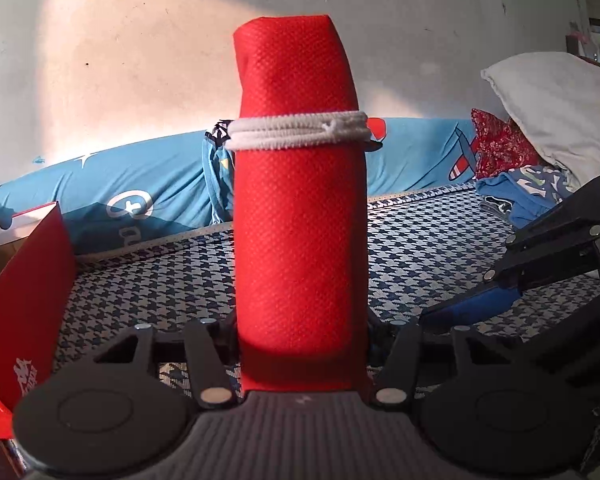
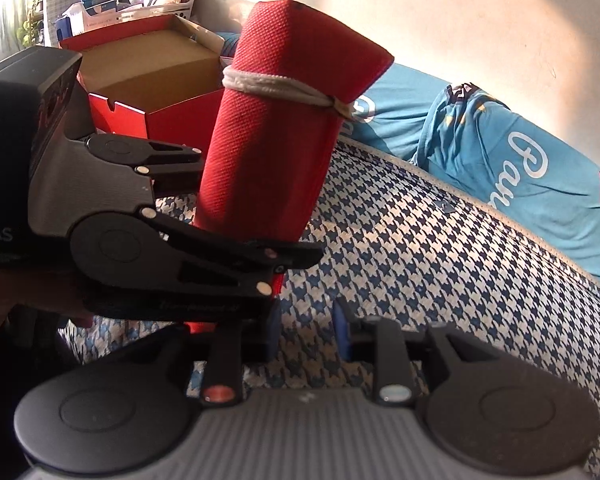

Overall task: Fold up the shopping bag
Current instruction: 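Carry the red roll in the left gripper over the open shoebox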

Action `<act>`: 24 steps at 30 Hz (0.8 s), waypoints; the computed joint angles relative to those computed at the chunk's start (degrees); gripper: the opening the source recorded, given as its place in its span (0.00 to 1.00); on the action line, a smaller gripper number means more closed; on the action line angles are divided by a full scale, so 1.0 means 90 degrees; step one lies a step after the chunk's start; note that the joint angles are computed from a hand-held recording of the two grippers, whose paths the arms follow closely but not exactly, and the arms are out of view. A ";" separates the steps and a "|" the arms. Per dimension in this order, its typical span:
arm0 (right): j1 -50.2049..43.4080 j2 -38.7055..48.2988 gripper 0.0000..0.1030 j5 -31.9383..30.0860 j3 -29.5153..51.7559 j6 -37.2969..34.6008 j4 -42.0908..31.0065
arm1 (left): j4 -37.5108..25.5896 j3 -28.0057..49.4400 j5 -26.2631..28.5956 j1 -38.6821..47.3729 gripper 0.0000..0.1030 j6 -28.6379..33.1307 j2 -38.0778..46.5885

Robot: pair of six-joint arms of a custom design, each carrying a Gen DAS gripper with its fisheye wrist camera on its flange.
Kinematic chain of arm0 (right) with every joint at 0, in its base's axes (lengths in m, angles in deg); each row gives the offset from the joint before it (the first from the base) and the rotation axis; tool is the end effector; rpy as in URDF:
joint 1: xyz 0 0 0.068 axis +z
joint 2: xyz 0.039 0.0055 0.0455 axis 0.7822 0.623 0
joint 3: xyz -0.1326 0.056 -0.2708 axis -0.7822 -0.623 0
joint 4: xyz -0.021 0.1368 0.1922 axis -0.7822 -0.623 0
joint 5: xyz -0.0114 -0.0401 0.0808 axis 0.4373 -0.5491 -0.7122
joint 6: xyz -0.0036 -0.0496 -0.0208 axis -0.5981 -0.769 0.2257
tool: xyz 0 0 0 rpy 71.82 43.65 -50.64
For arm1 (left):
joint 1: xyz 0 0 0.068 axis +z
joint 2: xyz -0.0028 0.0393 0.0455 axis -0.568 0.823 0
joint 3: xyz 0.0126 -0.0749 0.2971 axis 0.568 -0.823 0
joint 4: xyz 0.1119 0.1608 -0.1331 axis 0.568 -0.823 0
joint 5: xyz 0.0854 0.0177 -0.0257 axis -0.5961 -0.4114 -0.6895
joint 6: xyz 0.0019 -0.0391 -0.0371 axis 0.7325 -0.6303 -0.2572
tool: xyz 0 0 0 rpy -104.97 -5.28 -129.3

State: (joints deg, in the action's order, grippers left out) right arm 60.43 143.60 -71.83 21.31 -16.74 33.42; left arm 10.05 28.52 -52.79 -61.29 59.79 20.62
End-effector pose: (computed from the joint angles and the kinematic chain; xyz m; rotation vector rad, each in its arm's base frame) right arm 0.2629 0.0418 0.3288 -0.4892 2.2924 -0.0390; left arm 0.3436 -0.1839 0.2447 0.8015 1.9208 -0.4872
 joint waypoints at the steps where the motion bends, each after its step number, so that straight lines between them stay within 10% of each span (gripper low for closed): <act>1: -0.0003 0.0004 0.29 0.0009 -0.0013 -0.0006 0.0015 | 0.0044 -0.0036 0.0004 -0.0016 0.41 0.0044 -0.0016; 17: -0.0275 -0.0995 0.39 -0.0281 0.0126 -0.0281 -0.0534 | 0.0492 -0.0341 -0.0128 -0.0485 0.39 0.1264 -0.0779; 24: -0.0439 -0.1394 0.45 -0.0332 0.0044 -0.0251 -0.0704 | -0.0027 0.0110 0.0672 -0.0163 0.39 0.0015 -0.0973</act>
